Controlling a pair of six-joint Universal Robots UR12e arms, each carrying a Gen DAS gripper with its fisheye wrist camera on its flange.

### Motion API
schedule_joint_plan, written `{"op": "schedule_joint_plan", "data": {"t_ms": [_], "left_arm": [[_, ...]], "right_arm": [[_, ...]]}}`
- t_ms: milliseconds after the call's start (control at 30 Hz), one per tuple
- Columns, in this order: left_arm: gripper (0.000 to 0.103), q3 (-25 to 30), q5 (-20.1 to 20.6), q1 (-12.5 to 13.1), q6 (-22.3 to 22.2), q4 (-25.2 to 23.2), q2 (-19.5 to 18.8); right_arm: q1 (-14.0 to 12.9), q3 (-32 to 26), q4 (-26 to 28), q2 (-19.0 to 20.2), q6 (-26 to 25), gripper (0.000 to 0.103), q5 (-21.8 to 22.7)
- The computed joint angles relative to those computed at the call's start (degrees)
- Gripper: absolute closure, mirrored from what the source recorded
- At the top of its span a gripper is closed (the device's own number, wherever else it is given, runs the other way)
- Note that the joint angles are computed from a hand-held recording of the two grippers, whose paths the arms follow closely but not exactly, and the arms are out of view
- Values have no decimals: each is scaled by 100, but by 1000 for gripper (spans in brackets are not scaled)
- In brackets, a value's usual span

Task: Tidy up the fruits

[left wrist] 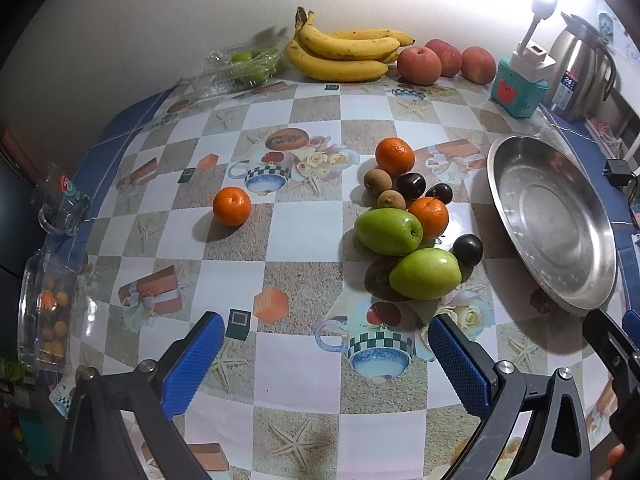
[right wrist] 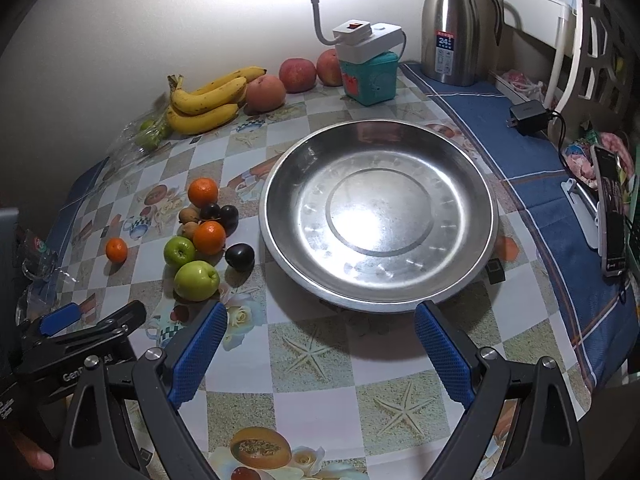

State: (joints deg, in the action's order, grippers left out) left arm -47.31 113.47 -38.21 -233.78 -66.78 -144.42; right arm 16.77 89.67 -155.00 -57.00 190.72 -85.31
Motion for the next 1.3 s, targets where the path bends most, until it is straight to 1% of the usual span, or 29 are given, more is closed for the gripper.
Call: {"op": "schedule_joint_plan", "data": {"t_ms": [67,133,267,300,400,500,533,600,700,767,867,933,1100,1233,1300], "left_arm": [[0,-22,23,-6,-6,24,13],[0,-56,74,-9,-55,48,34],[0,-150,254,5,-133,220,100],[0,-168,236,31,-166,250,119],[0,-231,106,125,-391,204,183],[0,-362,-25,225,-787,226,271],[0,-381,-41,237,-857,236,282],[0,-416,-159,294,-995,299,303],[0,-347,-264,369,-1192,206,270],[0,-368,-411,438,-1305,285,263],[0,-367,-605,518,-1399,348,228],[0,-289,-676,573,-1432,222,160],[0,-242,-759,656,-1324,-67,97],[0,-157,-759,677,-1104,-487,44],[0,-97,-730,685,-1060,-720,15]], "right_arm": [[-14,25,-54,-13,56,8,4],[-2,10,-28,-6,100,8,-130],[-1,-73,-1,40,62,8,-77],[-1,-114,-10,60,56,8,-22],[-18,-296,34,138,92,8,395],[-22,-439,46,203,175,8,751],[-11,-492,34,228,183,8,830],[22,-606,13,293,136,8,929],[78,-778,123,380,37,8,914],[113,-929,303,458,-21,8,879],[127,-1159,605,605,-126,8,1085],[162,-1354,929,718,-215,8,1108],[304,-1781,1653,957,-574,8,898],[418,-2076,2291,1113,-677,8,601],[448,-2142,2469,1157,-759,8,550]]}}
